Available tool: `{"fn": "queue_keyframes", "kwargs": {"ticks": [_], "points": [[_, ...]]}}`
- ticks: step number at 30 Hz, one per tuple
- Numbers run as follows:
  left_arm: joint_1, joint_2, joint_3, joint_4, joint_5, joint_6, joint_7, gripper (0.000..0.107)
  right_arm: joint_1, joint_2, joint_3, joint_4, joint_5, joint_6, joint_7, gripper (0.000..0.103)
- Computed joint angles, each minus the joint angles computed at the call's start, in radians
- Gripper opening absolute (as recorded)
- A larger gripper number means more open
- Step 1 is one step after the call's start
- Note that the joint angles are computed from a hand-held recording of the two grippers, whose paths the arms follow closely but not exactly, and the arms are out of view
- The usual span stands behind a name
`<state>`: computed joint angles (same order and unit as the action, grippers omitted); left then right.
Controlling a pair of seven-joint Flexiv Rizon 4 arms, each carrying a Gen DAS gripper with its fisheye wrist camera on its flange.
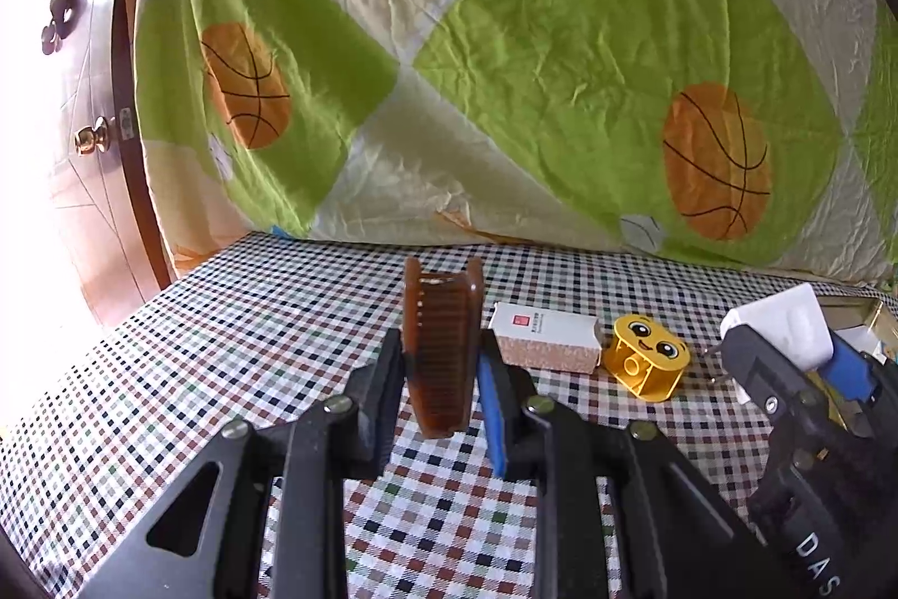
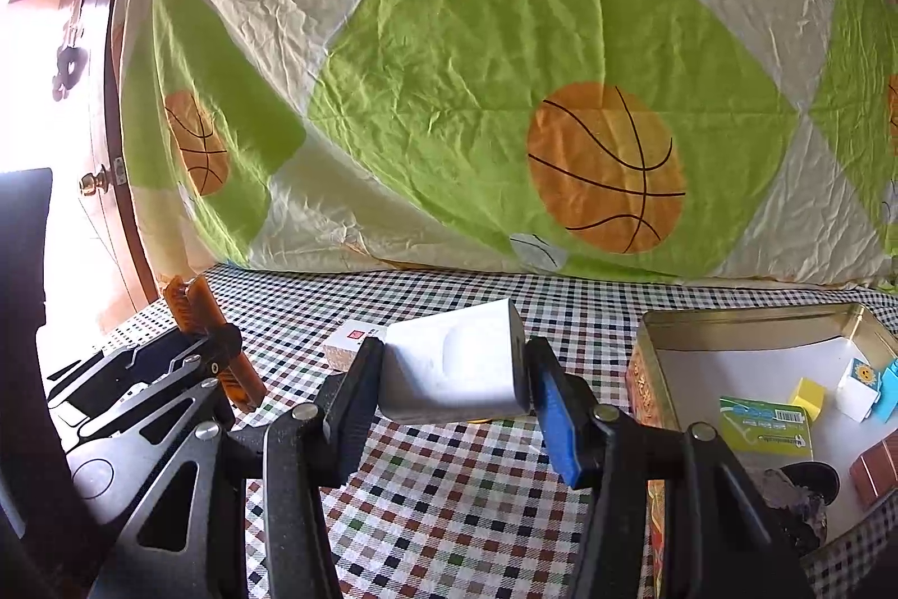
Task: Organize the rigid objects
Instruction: 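Carry the comb with the left tool while the right tool carries the charger toward the tin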
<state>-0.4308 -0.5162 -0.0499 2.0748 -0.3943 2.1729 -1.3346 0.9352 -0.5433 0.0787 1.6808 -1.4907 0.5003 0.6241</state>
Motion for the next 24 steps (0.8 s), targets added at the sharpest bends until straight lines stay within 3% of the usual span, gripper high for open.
{"fn": "queue_keyframes", "kwargs": {"ticks": [24], "points": [[-0.051,0.031,-0.015,0.05,-0.02,0.011,-0.015,0.024,0.017,0.079,0.057,0.11,0.012,-0.142,-0.009,0.054]]}}
